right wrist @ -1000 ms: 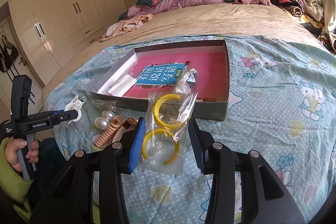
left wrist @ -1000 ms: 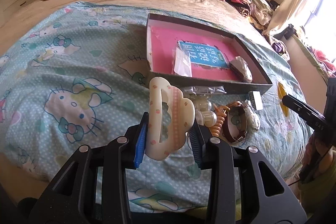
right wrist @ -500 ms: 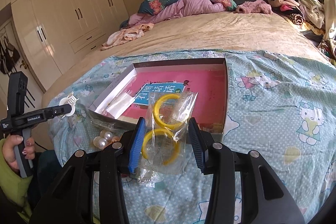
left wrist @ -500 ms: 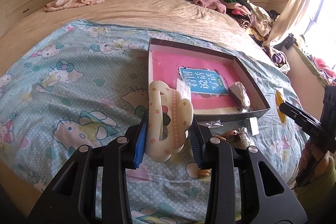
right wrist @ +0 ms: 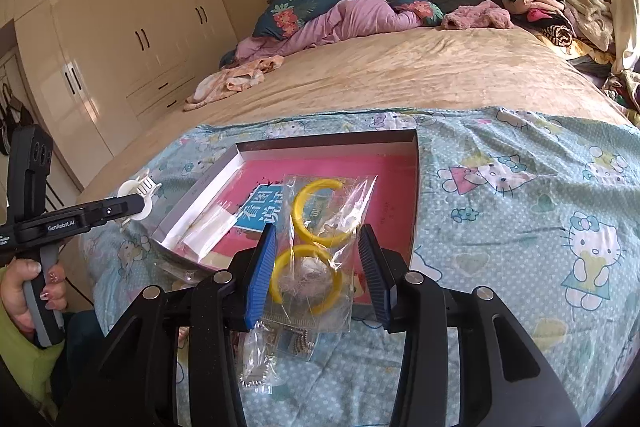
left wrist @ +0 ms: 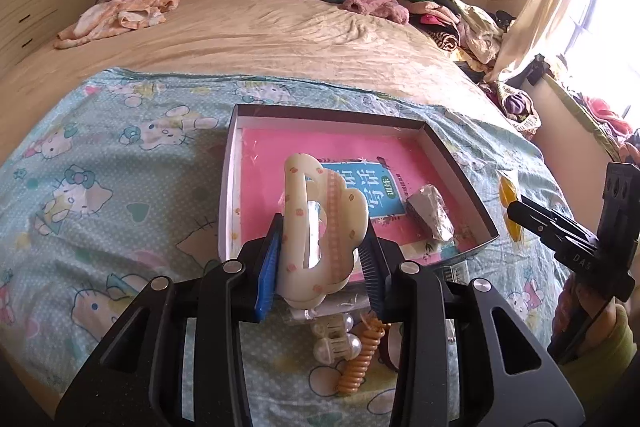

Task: Organize jewelry
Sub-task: 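Lower the bangle bag into the box with the right tool while the left tool carries the clip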

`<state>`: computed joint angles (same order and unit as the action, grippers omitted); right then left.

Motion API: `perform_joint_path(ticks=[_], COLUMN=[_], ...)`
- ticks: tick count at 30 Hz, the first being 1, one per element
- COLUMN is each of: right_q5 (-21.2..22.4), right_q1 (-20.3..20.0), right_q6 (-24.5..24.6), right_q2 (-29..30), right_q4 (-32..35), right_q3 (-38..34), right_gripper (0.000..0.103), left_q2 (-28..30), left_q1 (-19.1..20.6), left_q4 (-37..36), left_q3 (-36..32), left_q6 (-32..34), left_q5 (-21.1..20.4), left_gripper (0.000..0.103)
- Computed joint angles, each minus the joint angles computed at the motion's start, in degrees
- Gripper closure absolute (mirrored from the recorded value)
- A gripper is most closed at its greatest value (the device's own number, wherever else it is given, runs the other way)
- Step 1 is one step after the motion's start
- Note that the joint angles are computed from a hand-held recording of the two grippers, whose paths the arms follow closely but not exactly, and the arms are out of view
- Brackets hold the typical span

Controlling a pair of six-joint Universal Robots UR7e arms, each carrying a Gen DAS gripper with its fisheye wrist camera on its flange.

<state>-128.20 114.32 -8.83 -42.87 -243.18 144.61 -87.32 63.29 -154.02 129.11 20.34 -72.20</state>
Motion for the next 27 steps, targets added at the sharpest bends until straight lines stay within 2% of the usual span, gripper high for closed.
perform_joint_path(ticks=[15,27], right_q5=[2.6,3.0], right_q1=[-3.5,-5.9], right_q6=[-2.5,-1.9], right_q2=[-1.3,0.7], right_q4=[0.2,0.6], right_q3=[-1.3,-1.9], right_gripper=[0.063,0.063], left_q2=[7.3,11.3], left_q1=[-1.8,-1.5], left_q4=[-1.4,-1.6], left_q3=[-1.4,-1.9], left_q6=[0.0,0.6], left_q5=[0.1,-0.1], left_gripper=[0.075,0.075])
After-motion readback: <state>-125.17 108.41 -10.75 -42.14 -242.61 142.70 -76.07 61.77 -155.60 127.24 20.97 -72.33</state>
